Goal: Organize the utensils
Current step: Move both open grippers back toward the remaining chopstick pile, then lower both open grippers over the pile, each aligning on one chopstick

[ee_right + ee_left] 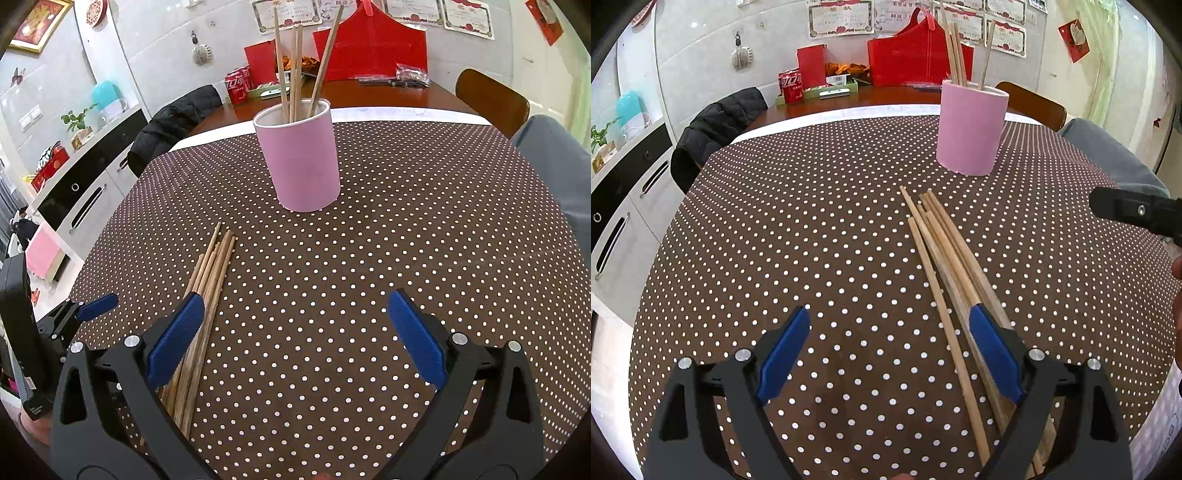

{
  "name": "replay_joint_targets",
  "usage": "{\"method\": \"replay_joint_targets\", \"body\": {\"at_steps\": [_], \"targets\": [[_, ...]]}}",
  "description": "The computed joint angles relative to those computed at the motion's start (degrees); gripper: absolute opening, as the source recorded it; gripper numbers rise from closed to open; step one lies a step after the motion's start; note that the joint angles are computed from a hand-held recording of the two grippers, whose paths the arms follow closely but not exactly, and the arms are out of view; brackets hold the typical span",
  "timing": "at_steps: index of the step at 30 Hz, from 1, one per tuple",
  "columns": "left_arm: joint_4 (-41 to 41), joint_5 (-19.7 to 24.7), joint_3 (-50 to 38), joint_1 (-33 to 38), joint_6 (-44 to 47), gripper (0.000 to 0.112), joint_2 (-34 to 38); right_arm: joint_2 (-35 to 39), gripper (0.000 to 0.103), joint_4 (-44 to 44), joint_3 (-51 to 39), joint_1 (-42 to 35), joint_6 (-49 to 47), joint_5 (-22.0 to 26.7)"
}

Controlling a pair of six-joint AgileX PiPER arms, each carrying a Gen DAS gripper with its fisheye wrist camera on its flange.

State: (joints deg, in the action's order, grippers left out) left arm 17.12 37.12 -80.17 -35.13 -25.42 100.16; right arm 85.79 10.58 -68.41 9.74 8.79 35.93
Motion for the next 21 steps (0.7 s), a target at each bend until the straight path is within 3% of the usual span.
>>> {"method": "replay_joint_targets", "body": {"at_steps": [9, 15, 21], "targets": [[1.4, 3.9, -2.8, -0.6, 0.9, 0.087, 3.1, 1.6, 0.097, -0.2, -0.8, 0.9, -0.8, 1.3], [-0.2, 2.5, -2.1, 0.8, 1.4, 0.087, 3.4, 7.5, 0.098, -1.7, -4.4, 4.6, -4.2, 6.1], [-2.9, 1.4, -0.9, 2.9, 3.4, 0.087, 2.5, 12.0, 0.097, -5.3, -6.5, 8.7, -2.1, 6.7]]}}
